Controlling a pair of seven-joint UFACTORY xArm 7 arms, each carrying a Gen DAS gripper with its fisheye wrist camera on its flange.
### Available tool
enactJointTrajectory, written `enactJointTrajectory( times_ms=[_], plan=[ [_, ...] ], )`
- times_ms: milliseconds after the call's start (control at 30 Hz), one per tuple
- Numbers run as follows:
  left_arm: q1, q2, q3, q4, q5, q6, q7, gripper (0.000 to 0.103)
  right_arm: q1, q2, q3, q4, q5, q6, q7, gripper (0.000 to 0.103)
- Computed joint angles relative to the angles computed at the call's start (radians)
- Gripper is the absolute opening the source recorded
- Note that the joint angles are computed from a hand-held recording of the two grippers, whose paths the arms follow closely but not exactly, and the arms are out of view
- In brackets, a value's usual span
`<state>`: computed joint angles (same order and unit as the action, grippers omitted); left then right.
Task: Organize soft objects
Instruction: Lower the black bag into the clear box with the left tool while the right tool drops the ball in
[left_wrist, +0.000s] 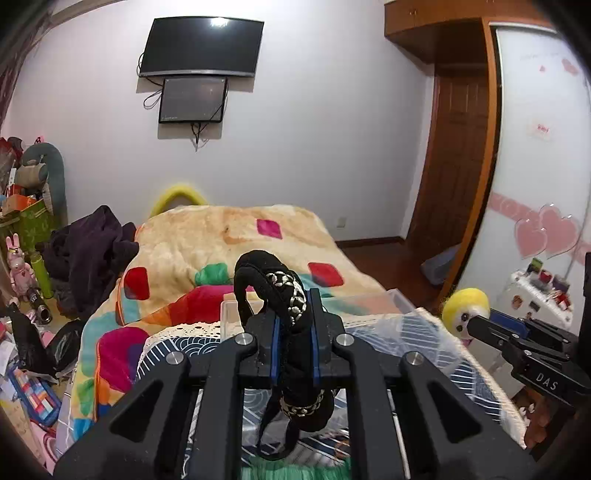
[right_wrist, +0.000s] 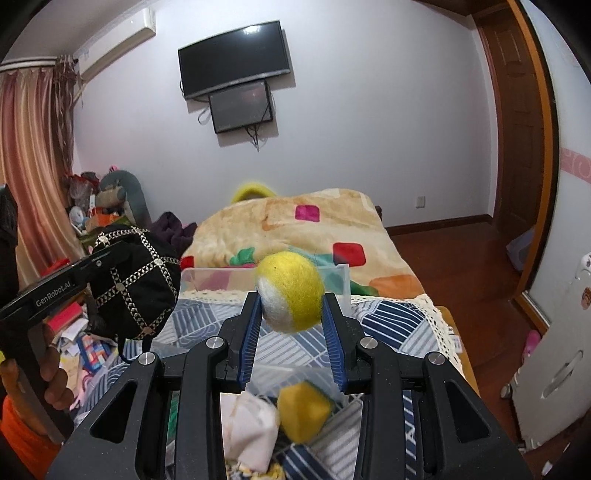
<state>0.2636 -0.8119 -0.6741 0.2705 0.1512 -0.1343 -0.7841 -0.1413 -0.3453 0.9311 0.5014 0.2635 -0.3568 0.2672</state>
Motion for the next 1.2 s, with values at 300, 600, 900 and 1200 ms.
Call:
enactJointTrajectory(
  times_ms=[300,600,900,1200],
  plan=[
    [0.088,0.241,-0.072,0.118,0.048,0.055,0.034,0.012,-0.288,0.082,0.25,0.108,-0.083,0.155,0.028,0.031],
    [0.09,0.362,-0.086,0.174,0.154,0.127,-0.007,0.012,-0.223,0.128,0.163,0.124,-0.212,0.267,0.067,0.031],
    [-0.033,0.287,0.03,0.13,0.208,0.16,-0.035,0.039,-0.146,0.087,0.076,0.111,-0.309,0.276,0.142,0.048],
    [-0.135,0.081,0.065,0.048,0.202,0.197,-0.063,0.073,-0.116,-0.057,0.03,0.057,-0.394,0.207,0.265,0.071]
  ],
)
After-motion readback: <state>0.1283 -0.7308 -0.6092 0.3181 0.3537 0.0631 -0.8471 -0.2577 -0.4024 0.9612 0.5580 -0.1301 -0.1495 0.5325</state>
